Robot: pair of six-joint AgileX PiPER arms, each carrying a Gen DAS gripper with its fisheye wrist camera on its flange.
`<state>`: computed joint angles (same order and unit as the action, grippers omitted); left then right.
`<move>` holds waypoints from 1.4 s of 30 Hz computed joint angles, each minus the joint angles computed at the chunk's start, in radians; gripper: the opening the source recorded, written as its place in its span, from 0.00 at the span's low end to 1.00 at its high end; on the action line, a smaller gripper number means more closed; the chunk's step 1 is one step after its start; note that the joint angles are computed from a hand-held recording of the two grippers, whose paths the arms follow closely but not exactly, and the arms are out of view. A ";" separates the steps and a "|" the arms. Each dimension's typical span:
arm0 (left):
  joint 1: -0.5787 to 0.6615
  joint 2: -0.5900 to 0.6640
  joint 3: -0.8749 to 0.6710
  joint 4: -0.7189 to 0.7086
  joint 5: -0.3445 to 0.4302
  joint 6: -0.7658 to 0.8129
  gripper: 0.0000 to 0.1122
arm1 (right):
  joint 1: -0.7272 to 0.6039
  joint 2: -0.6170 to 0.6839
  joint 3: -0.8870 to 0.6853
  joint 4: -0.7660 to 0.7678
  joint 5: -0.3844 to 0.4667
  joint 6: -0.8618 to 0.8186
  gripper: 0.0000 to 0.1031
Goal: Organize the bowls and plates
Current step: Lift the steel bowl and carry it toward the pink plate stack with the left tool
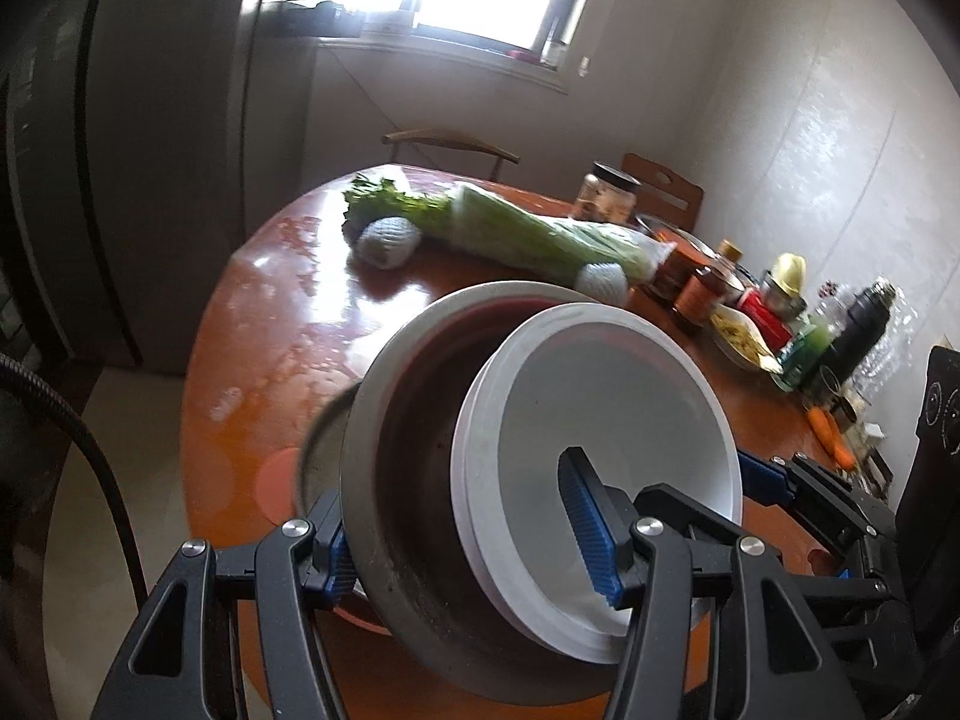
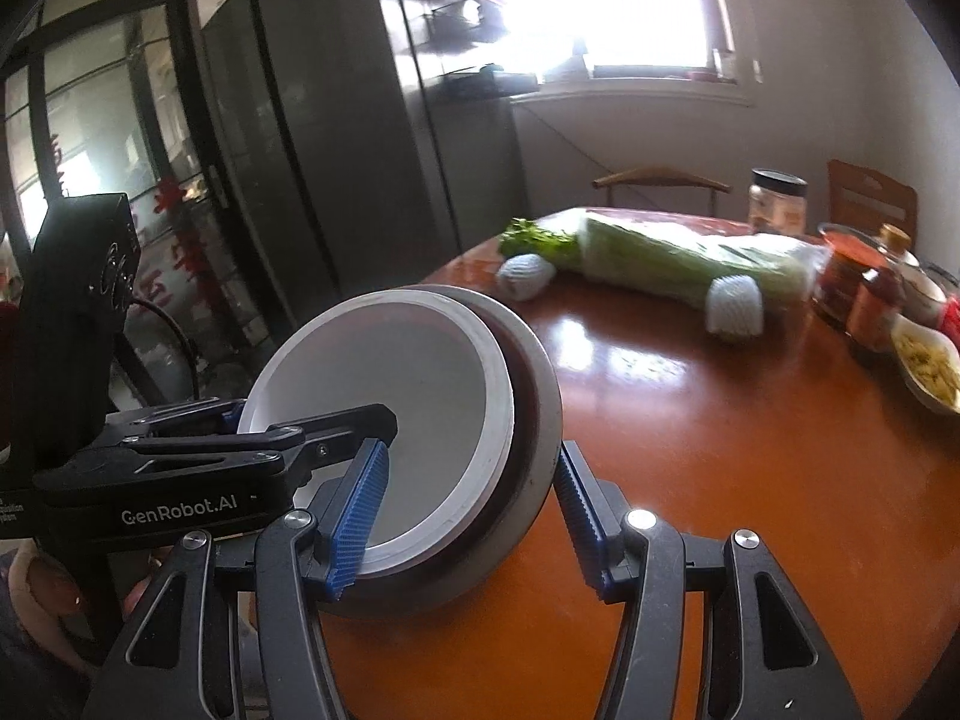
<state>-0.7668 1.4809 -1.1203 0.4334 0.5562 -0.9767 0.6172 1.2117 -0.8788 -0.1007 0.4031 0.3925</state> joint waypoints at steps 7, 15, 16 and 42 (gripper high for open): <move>0.050 -0.023 0.022 -0.025 -0.014 0.029 0.52 | 0.018 0.081 -0.085 0.015 0.007 -0.055 0.57; 0.082 -0.029 0.029 -0.037 -0.024 0.049 0.52 | 0.018 0.130 -0.128 0.042 -0.007 -0.089 0.57; 0.085 -0.028 0.030 -0.043 -0.026 0.054 0.52 | 0.017 0.133 -0.128 0.043 -0.009 -0.087 0.57; 0.116 0.010 0.136 -0.108 -0.146 0.076 0.52 | 0.019 0.186 -0.067 0.132 -0.048 -0.123 0.57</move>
